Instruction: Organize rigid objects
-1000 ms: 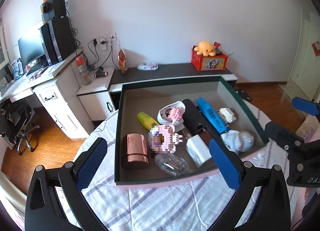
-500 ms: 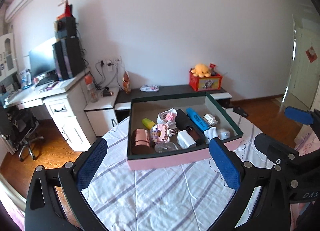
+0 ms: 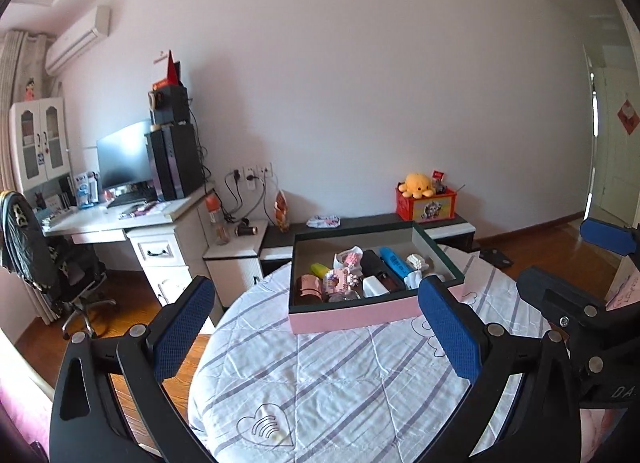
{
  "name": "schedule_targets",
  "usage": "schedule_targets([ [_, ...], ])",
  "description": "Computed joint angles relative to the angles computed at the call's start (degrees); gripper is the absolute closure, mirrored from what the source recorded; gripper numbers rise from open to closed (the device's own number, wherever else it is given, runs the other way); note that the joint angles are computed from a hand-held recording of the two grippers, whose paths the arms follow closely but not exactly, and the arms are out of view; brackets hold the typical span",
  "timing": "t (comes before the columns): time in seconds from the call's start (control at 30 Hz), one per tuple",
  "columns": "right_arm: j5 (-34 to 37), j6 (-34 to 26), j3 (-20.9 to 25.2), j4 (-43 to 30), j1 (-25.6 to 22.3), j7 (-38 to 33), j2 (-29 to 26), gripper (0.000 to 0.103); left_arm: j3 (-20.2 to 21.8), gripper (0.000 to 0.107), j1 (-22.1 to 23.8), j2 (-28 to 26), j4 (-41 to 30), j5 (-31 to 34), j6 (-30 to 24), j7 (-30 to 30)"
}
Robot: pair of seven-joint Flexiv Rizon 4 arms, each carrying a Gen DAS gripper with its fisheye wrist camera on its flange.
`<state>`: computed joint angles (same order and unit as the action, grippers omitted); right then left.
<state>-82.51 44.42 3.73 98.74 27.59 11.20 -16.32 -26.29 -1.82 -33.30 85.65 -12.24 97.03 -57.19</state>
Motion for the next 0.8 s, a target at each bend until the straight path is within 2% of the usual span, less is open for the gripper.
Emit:
schedule_targets([
  [0.13,-3.5,-1.5,1.0,1.6,1.0,2.8,2.2,0.000,-7.8,0.004,7.3,3.4,6.5,2.4,5.1,-1.1],
  [0.23,-5.5,-3.8,2.3,2.6,1.9,4.0,3.7,0.000,-10.2,0.004,10.6,5.9,10.1,5.6,8.5,-4.1],
  [0.53,-8.7,-10.2,5.4,4.4,4.3,5.6,6.4,0.000,-20.6,0.004,24.0,11.8,18.1,15.2,12.2,-14.3],
  [0.67,-9.7,-12.6,6.6,5.1,5.4,6.2,7.4,0.000,-23.3,0.004,28.7,14.7,21.1,19.3,14.7,-19.1],
  [0.73,-10.1,-14.0,7.2,5.5,6.1,6.6,7.8,0.000,-25.8,0.004,31.9,15.7,22.3,21.7,15.7,-21.8],
  [0.8,-10.9,-16.0,7.8,5.8,6.9,7.2,8.1,0.000,-30.1,0.004,37.0,16.9,23.7,24.5,16.0,-25.0],
])
